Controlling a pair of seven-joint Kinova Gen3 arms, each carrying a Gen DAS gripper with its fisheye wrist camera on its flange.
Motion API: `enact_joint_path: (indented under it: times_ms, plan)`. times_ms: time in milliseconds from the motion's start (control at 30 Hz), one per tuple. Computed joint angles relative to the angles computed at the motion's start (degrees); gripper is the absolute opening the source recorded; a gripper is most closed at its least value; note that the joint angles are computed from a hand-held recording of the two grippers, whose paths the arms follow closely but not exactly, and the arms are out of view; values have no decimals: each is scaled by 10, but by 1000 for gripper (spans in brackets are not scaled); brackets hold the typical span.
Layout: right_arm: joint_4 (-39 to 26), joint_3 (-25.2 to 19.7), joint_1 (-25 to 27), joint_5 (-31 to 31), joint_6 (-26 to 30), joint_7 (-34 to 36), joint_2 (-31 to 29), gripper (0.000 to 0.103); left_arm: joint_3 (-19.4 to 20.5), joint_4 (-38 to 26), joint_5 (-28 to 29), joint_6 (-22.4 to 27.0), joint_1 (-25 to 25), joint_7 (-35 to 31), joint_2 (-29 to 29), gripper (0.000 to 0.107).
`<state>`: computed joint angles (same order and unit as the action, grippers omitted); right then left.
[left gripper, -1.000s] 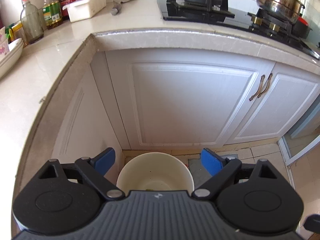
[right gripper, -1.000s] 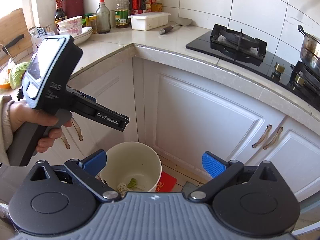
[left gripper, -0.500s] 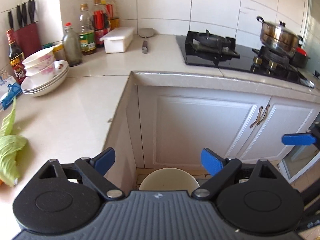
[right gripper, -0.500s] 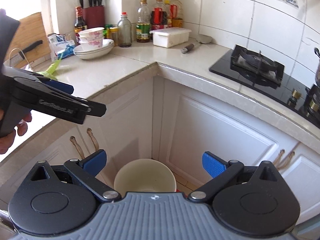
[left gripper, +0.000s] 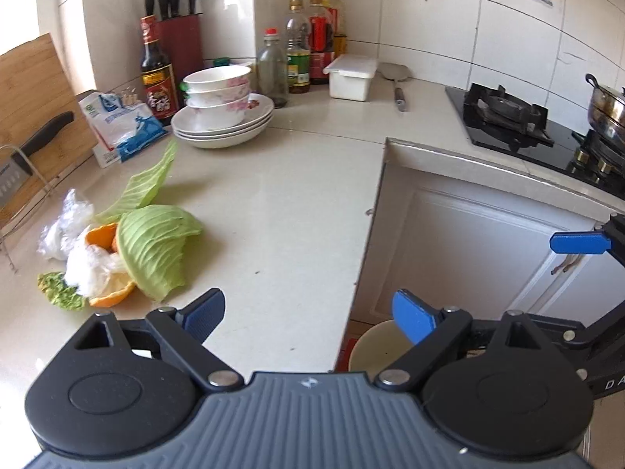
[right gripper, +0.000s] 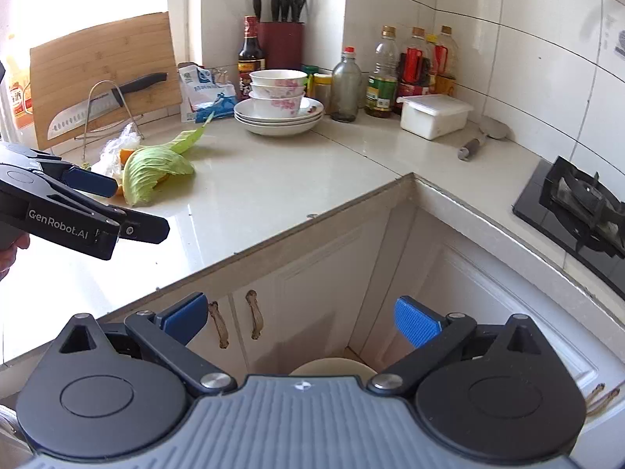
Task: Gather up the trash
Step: 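Move both tools back to the counter scraps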
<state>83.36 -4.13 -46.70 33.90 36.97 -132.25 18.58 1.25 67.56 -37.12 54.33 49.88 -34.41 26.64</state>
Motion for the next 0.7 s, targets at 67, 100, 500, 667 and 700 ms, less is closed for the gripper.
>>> enact_joint_path:
  times_ms: [67, 100, 500, 667, 700]
  plan:
    - [-23, -12, 12, -18, -5, 34, 16, 103, -7, 14, -6, 5, 1, 15, -9, 93]
    - [-34, -16, 16, -29, -8, 51, 23, 103, -11, 21, -13, 10, 2, 25, -13, 93]
    - [-210, -36, 35, -174, 12, 264, 138, 103, -2, 82, -56, 45, -45, 89, -51, 93]
    - [-283, -24, 25, -214, 40, 316, 182, 103, 5, 98, -56, 33, -78, 86, -60, 93]
    - [-297, -22, 23, -221, 45, 323, 190, 103, 6, 102, -56, 26, -84, 87, -63, 93]
